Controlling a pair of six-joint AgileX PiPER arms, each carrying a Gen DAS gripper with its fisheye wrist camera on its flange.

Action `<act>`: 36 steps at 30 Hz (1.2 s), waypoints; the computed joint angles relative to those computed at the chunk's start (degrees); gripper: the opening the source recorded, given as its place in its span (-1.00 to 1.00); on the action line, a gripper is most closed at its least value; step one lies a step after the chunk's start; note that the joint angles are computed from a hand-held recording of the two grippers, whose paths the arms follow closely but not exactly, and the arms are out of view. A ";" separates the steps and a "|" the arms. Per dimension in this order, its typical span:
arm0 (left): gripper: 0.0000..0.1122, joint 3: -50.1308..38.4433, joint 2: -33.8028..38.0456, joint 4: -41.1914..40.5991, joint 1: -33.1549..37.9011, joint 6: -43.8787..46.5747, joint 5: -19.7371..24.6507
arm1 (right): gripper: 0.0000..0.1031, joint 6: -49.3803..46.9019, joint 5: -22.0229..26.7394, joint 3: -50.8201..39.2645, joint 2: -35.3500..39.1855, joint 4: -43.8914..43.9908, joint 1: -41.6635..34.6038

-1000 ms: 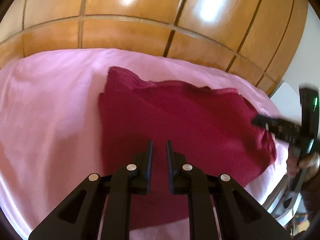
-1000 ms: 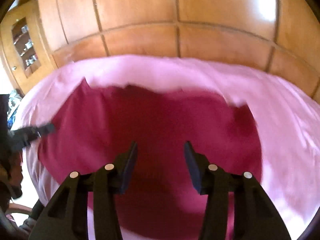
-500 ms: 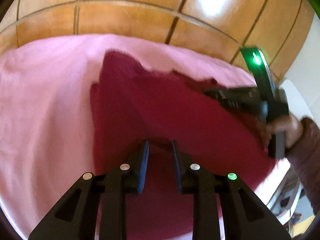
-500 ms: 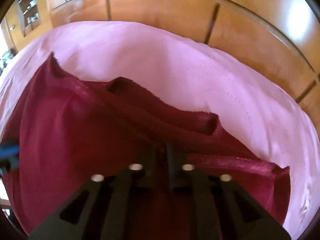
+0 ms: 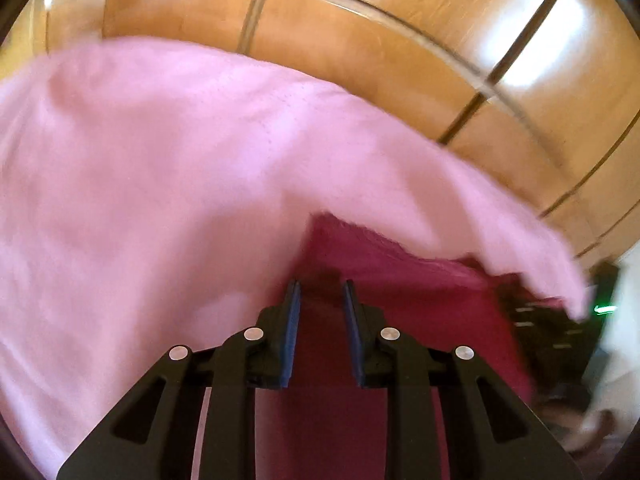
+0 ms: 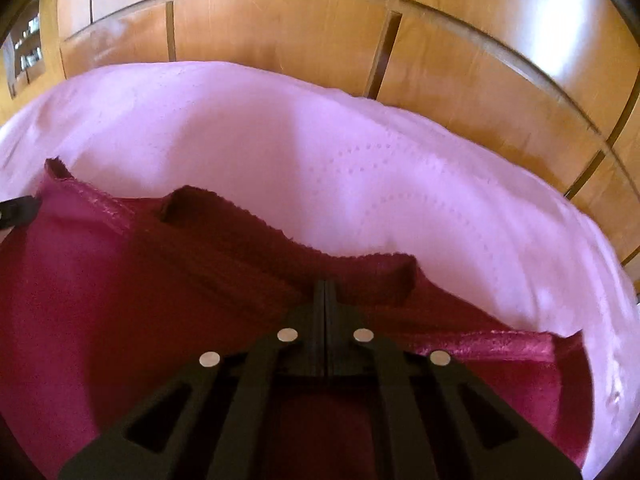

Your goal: Fold small clothes

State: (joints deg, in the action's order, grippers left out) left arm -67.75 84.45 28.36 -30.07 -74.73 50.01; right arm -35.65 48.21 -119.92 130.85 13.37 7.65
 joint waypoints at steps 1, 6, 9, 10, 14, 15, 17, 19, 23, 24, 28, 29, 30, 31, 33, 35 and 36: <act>-0.32 -1.91 2.40 1.63 -0.08 -0.21 3.62 | -1.00 0.09 -0.41 0.11 0.04 -0.48 0.18; -0.22 -2.39 0.06 6.03 -2.22 -10.28 7.75 | -0.99 -0.97 -1.56 0.92 0.04 1.19 -0.48; -0.22 -3.91 -0.17 17.25 -11.59 -16.16 14.20 | -0.99 -0.89 -3.82 2.84 -0.51 0.30 -0.07; -0.22 -4.57 0.25 19.21 -13.94 -14.58 13.72 | -0.99 -0.67 -4.44 4.18 -1.38 0.17 0.16; -0.22 -10.23 6.07 18.52 -15.97 -3.81 11.86 | -0.98 -0.62 -4.56 5.49 -2.44 0.53 0.20; -0.22 -11.16 7.52 17.02 -15.20 -2.10 11.28 | -0.98 -0.72 -4.31 5.27 -2.34 0.77 0.09; -0.20 -12.39 11.34 8.59 -10.34 4.00 9.95 | -0.98 -1.04 -3.16 4.01 -1.67 1.71 -0.30; -0.18 -8.05 10.01 5.79 -6.59 3.37 2.67 | -0.98 -1.32 -0.85 1.58 -0.44 3.44 -1.03; -0.18 -7.99 10.51 7.09 -6.85 2.07 2.29 | -0.97 -1.41 5.60 -5.08 2.90 7.99 -3.10; -0.18 -8.56 10.47 6.95 -7.32 2.18 3.26 | -0.97 -1.40 6.48 -5.93 3.36 8.75 -3.44; -0.18 -4.71 4.21 6.52 -9.02 -2.17 3.80 | -0.97 -0.73 11.01 -10.57 5.66 12.07 -4.96; -0.18 -2.69 1.89 6.98 -10.10 -4.58 3.64 | -0.97 -0.48 11.72 -11.34 6.02 12.40 -5.11; -0.18 -1.72 0.50 7.52 -10.69 -5.88 4.17 | -0.97 -0.41 11.88 -11.41 6.04 12.52 -5.14; -0.17 0.46 -1.79 9.15 -12.86 -9.43 6.11 | -0.97 -0.25 12.22 -11.81 6.15 12.58 -5.16; -0.09 3.99 -5.36 10.26 -15.87 -14.83 8.82 | -0.97 0.11 12.44 -11.76 5.88 12.40 -5.06; -0.09 7.77 -9.21 10.87 -19.29 -19.81 11.48 | -0.97 0.38 12.52 -11.52 5.56 12.12 -4.94; -0.09 8.74 -10.22 11.31 -21.33 -22.06 13.54 | -0.97 0.61 12.78 -11.80 5.60 11.87 -4.89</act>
State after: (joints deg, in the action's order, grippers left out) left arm -59.00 74.23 39.67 -51.40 -96.80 63.54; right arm -35.04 61.00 -131.72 136.46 25.24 2.76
